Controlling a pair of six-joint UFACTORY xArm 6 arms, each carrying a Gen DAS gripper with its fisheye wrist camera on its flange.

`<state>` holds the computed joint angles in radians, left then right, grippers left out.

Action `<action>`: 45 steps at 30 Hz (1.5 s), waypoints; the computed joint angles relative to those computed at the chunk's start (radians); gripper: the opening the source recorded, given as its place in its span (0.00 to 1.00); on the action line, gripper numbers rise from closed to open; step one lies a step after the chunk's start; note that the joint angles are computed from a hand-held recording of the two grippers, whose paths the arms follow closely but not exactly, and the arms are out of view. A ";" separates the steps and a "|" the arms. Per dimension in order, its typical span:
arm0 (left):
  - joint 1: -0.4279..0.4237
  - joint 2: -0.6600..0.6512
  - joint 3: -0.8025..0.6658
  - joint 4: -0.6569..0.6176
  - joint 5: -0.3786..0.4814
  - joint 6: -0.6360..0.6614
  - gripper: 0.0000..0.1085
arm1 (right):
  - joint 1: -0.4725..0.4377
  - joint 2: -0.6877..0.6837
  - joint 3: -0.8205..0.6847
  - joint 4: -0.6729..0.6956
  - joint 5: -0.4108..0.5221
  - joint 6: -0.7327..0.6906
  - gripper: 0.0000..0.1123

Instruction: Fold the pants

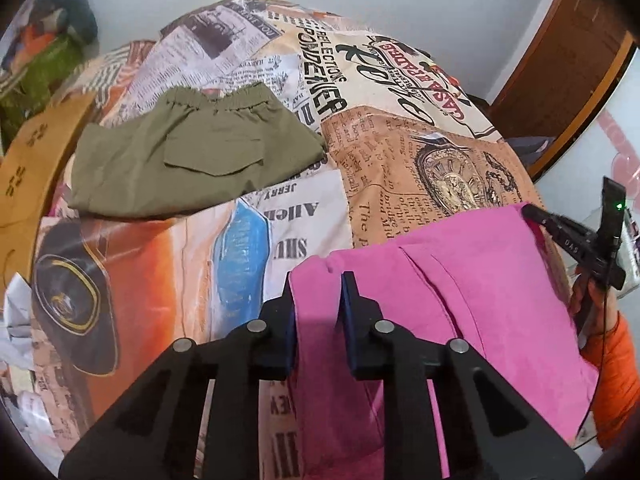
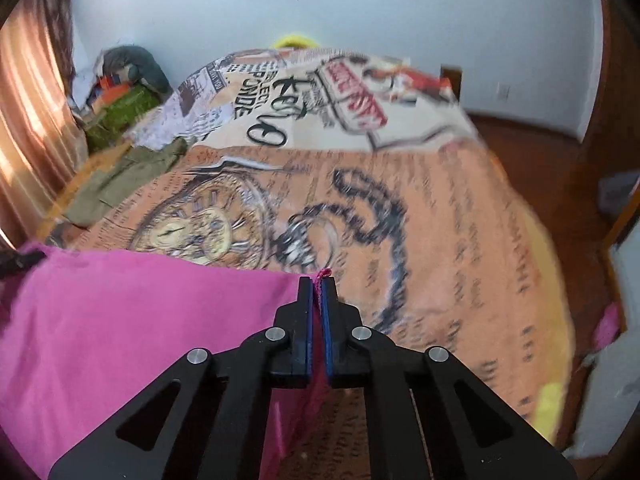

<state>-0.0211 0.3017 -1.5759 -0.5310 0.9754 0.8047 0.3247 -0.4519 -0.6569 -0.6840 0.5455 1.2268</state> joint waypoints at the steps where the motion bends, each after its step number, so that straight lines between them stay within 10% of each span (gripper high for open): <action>1: -0.001 -0.004 0.006 0.006 -0.013 -0.001 0.17 | 0.011 0.005 -0.014 -0.030 0.042 0.008 0.02; 11: 0.009 0.029 -0.054 0.076 0.022 -0.034 0.30 | -0.016 0.001 -0.011 0.077 0.031 -0.084 0.02; 17: 0.027 0.027 -0.121 0.004 0.058 -0.019 0.30 | 0.007 0.037 -0.089 0.152 -0.028 -0.161 0.31; 27: -0.036 0.052 -0.095 0.054 0.124 0.003 0.30 | 0.042 0.287 -0.235 0.476 -0.083 -0.503 0.33; 40: -0.002 -0.038 -0.011 0.032 0.077 0.057 0.32 | 0.060 0.203 -0.222 0.351 0.061 -0.342 0.40; 45: 0.044 -0.128 0.042 -0.012 0.096 0.066 0.50 | 0.124 0.098 -0.215 0.252 0.127 -0.234 0.42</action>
